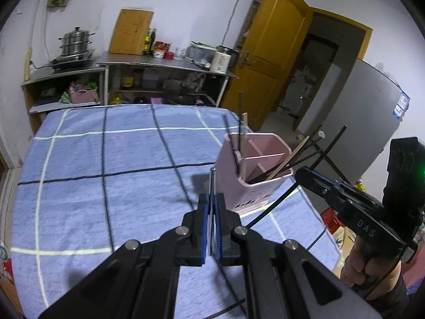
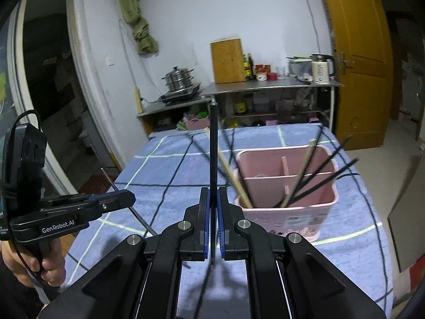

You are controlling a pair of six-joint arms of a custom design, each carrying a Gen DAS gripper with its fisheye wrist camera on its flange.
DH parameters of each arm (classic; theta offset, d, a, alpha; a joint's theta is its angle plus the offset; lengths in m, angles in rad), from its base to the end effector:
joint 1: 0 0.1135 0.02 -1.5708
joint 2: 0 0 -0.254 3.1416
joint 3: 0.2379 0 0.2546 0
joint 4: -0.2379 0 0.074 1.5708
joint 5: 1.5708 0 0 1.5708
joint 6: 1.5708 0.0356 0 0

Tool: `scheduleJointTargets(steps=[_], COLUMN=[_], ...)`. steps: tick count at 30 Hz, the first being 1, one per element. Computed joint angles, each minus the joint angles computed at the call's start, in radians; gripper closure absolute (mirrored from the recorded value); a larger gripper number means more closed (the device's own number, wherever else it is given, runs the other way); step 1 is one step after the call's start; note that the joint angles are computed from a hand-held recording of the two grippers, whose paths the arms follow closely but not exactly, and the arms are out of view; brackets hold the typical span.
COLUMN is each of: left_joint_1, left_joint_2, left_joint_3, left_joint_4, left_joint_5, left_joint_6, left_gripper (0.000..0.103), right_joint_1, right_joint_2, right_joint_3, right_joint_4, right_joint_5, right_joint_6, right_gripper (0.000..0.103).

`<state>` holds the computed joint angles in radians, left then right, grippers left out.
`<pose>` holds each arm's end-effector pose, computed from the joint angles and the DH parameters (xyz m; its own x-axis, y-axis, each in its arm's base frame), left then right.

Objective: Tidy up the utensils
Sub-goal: 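Lift both held metal chopsticks and carry them over the pink holder, then lower the metal chopsticks into the holder and open both tools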

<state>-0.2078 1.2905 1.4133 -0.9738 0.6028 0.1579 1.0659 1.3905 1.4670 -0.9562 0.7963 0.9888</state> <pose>0.2464 -0.0726 0.3697 -0.6424 0.2678 -0.7181 0.6447 0.6955 -0.3173 0.1575 0.2324 0.3659 -0.5321 0.2450 -0.8105 0.0960 0.9685 0.2297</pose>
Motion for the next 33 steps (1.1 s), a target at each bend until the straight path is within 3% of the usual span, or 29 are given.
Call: scheduleJointTargets(steps=[11, 17, 33], left_joint_1=[-0.147, -0.206, -0.282], left_joint_2=[0.134, 0.217, 0.328], left_joint_3=[0.278, 0.403, 0.388], left_joint_4=[-0.001, 0.03, 0.1], left_joint_5=[-0.01, -0.052, -0.161], left_joint_6=[-0.131, -0.17, -0.163], left_gripper=[0.098, 0.098, 0.098], right_joint_1=[-0.032, -0.084, -0.212], right_joint_2=[-0.047, -0.054, -0.029], right_joint_3=[0.139, 0.191, 0.104], right_joint_4=[-0.124, -0.106, 0.009], right_joint_5=[0.112, 0.135, 0.04], right_joint_6=[-0.08, -0.163, -0.249], right_gripper=[0.098, 0.098, 0.098])
